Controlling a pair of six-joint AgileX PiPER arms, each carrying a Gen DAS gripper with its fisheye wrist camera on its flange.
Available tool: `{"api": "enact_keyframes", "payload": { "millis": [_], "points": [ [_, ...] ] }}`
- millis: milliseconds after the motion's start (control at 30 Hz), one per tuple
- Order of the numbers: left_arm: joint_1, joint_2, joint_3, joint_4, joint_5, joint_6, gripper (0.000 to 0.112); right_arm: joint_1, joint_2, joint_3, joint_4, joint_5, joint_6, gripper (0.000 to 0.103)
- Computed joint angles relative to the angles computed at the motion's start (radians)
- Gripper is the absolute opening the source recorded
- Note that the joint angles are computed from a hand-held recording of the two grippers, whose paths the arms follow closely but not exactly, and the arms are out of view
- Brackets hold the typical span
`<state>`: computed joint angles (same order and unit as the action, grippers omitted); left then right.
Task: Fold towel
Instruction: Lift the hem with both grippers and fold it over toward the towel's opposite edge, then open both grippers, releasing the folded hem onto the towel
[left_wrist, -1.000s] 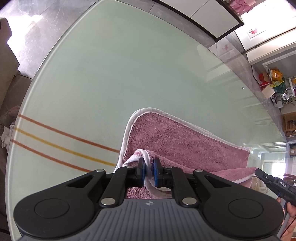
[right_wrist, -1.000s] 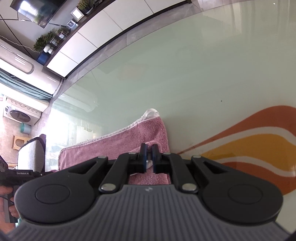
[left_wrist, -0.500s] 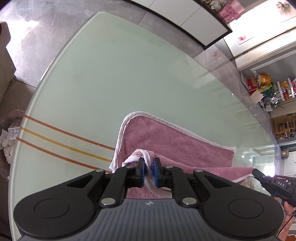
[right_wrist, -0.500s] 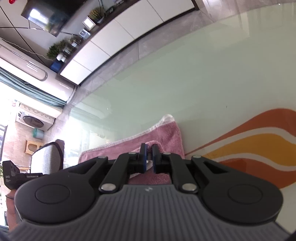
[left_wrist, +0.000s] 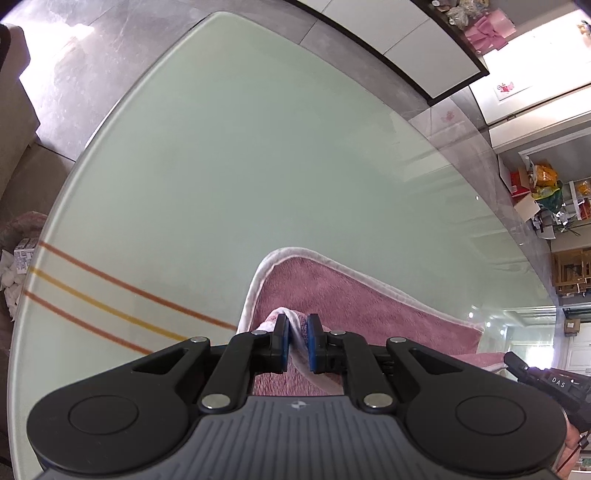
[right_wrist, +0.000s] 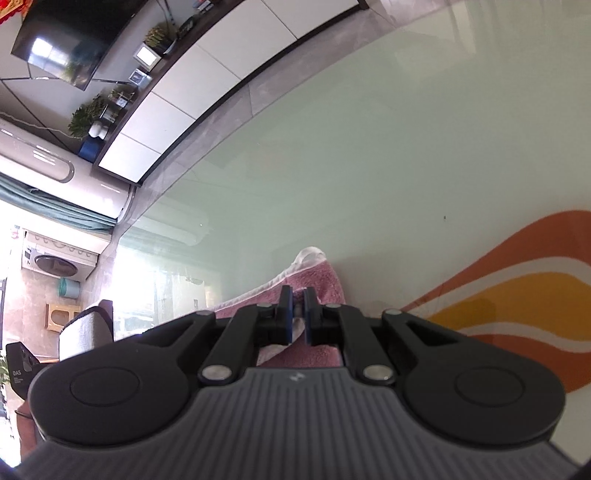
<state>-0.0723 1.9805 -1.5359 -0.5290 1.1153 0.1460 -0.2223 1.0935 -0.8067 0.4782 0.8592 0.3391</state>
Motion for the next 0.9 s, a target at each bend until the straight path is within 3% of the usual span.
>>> {"api": "enact_keyframes", "payload": {
  "millis": [167, 333, 500, 567, 633, 767, 900],
  "points": [
    [0.001, 0.043, -0.036, -0.006, 0.005, -0.006, 0.014, -0.022, 0.023, 0.001, 0.042, -0.016, -0.015, 0.006],
    [0.002, 0.055, -0.051, -0.023, -0.019, -0.010, 0.029, -0.036, 0.047, 0.004, 0.063, -0.037, 0.009, 0.007],
    [0.005, 0.059, -0.069, -0.030, -0.029, -0.004, 0.039, -0.070, 0.062, 0.020, 0.137, -0.079, -0.002, 0.030],
    [0.008, 0.038, -0.050, -0.027, -0.048, 0.013, 0.042, -0.095, 0.065, 0.028, 0.183, -0.098, -0.044, 0.030],
    [0.009, -0.006, -0.008, -0.023, -0.076, 0.069, 0.043, -0.094, 0.049, 0.020, 0.160, -0.098, -0.100, 0.030],
    [-0.020, -0.135, 0.129, 0.047, -0.146, 0.284, 0.058, -0.053, -0.015, -0.011, 0.040, -0.079, -0.294, 0.031],
    [-0.085, -0.240, 0.251, 0.180, -0.232, 0.411, 0.059, 0.041, -0.078, -0.037, -0.138, -0.039, -0.447, 0.032]
  ]
}}
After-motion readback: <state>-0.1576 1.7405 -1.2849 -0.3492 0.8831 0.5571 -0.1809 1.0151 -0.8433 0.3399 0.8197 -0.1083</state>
